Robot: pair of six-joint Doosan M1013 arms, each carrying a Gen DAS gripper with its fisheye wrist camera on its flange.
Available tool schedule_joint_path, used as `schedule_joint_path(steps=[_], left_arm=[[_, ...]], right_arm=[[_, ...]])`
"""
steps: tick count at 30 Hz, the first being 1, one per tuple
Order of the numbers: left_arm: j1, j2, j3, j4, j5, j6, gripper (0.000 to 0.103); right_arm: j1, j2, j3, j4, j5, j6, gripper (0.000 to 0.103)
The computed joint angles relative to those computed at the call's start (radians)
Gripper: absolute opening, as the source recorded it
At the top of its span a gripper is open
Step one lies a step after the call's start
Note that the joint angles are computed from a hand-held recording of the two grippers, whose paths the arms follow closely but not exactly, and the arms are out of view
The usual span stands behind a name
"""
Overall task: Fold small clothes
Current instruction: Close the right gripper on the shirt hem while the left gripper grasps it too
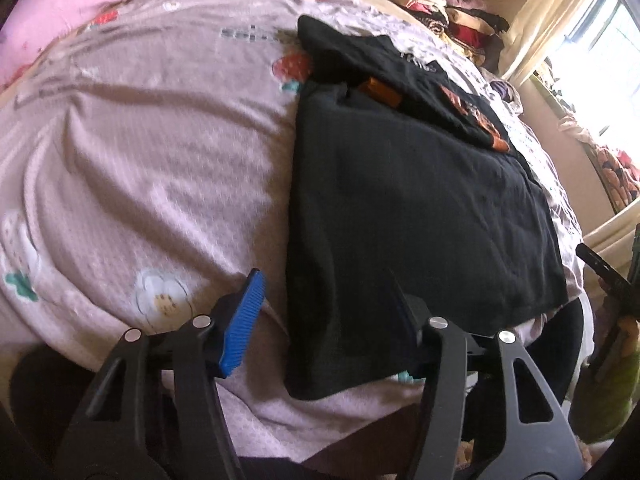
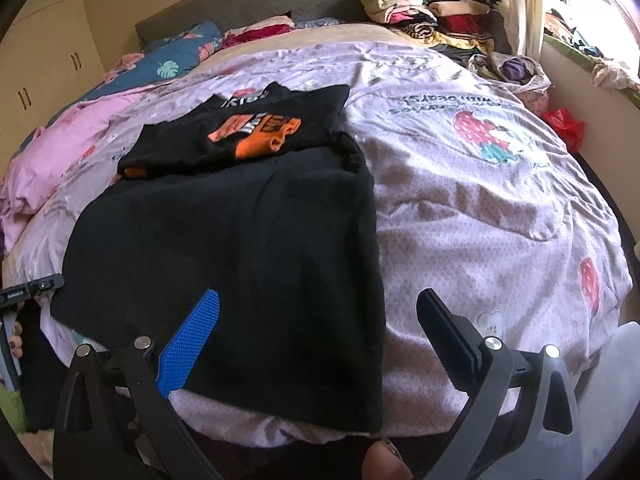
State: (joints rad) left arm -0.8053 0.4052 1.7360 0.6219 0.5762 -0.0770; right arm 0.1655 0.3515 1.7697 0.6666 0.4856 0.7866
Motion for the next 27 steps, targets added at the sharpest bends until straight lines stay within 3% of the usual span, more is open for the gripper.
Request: schedule_joint_path(steps=[8,10,14,17,19,22,25,27], left_arm=[[-0.001,0.012,0.005,-0.073,-0.050,0.050,0.045],[-0.003,0.014,0.003,-0.076,-0.047,0.054,0.045],[-0.006,0.016,-0.002,-0.089,-0.035,0.072,0.045],[-0.008,0.016,-0.001,-0.090,-0.028,0.071,0.045],[-0.009,0.017,-0.002,-0.088,-0.026,0.069,0.045],[-0.007,0.018,-0.002,-0.091,-0.028,0.069,0.045],[-0.004,0.018,0.002,-0.092,-0.040,0.061,0.045],[-0.002,0.019,0.005,-0.094,-0.046,0.057,0.045]], right_arm=[[-0.020,0.003,0.019,-0.034,0.038,-0.002,0.096],[-0.026,0.006,0.021,-0.033,0.057,-0.006,0.077],[-0.038,0.016,0.021,-0.040,0.088,0.003,0.070],[-0.041,0.030,0.011,-0.070,0.107,0.040,0.056],[-0.040,0.033,0.013,-0.082,0.109,0.039,0.033],[-0.037,0.031,0.015,-0.083,0.131,0.003,0.016],[-0.042,0.017,0.030,-0.017,0.131,-0.085,0.010],[-0.058,0.005,0.036,0.101,0.160,-0.191,0.009]])
